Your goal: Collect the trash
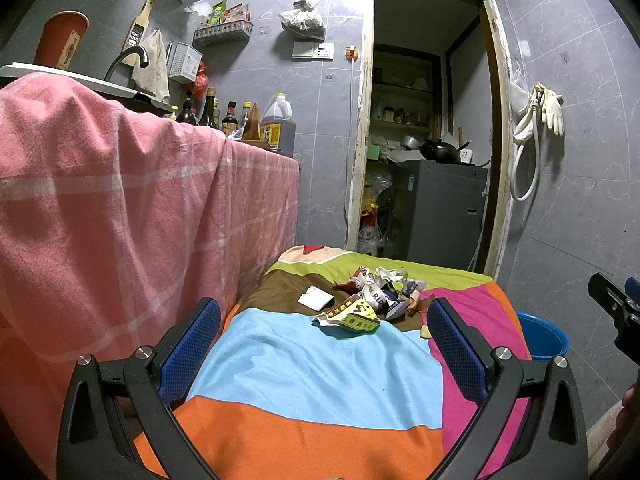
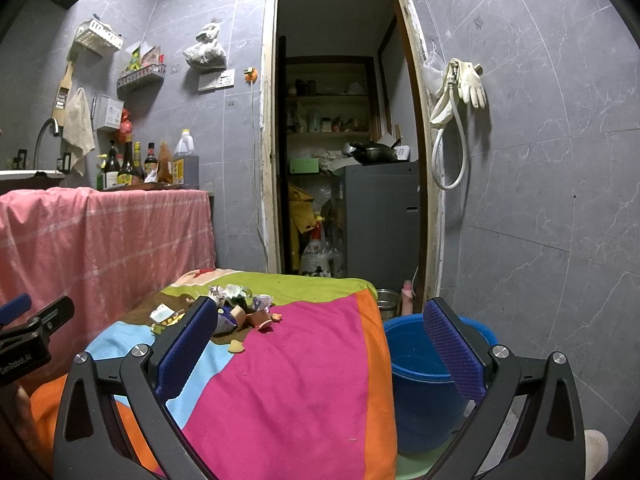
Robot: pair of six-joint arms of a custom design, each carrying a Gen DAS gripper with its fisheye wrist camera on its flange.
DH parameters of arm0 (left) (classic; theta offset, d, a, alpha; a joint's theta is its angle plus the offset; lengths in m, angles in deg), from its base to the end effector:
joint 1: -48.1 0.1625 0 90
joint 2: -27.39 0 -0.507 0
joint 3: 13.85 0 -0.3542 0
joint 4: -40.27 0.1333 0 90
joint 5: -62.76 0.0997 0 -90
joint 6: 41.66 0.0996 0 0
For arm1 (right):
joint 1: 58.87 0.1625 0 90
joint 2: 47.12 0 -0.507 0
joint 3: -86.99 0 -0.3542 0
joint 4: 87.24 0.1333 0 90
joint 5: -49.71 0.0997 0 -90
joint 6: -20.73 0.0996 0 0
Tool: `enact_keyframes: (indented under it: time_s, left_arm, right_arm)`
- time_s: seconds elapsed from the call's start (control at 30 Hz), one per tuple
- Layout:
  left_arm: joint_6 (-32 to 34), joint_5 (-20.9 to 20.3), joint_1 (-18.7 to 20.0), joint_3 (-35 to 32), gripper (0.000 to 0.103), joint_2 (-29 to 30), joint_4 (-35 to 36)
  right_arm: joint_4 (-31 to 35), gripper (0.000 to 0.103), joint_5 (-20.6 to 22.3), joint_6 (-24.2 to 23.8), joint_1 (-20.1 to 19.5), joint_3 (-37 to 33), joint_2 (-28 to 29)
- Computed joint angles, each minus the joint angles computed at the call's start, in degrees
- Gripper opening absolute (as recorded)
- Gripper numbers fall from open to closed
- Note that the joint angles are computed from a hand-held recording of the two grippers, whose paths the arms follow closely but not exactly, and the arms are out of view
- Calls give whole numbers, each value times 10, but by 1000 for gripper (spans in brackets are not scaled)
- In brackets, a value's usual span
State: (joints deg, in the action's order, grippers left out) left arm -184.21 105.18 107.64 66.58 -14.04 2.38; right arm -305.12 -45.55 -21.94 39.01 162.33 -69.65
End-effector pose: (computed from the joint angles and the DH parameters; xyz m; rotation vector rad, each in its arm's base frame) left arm -0.1870 -0.7260 0.1741 0.3421 1.8330 -1.6296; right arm 0.2332 -0.7793 0.1454 0.8670 -2.0177 1.5789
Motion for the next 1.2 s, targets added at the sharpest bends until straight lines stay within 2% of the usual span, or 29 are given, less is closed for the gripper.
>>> enact_keyframes:
  time_s: [0.47, 0.73, 0.8, 0.97, 1.03, 1.2]
  left_arm:
    - [-2, 7, 14, 10, 101, -7, -2]
    - [-1, -9, 16, -31, 101, 6, 34]
    - [-2, -15, 19, -55, 101, 12, 54]
    - [-41, -17, 33, -154, 101, 40, 184]
    - [-61, -6, 41, -204, 101, 56, 251]
    - [-129, 10, 59, -351, 101, 112, 437]
  right_arm:
    - [2, 103, 2, 1, 0, -2, 2]
    - [22, 103, 25, -9, -4, -18, 9]
    - [46, 103, 30, -16, -5, -57, 31]
    - [141, 103, 48, -8, -5, -123, 41]
    - [182, 103, 54, -4, -7, -156, 49]
    - [284, 103, 21, -9, -4, -243, 77]
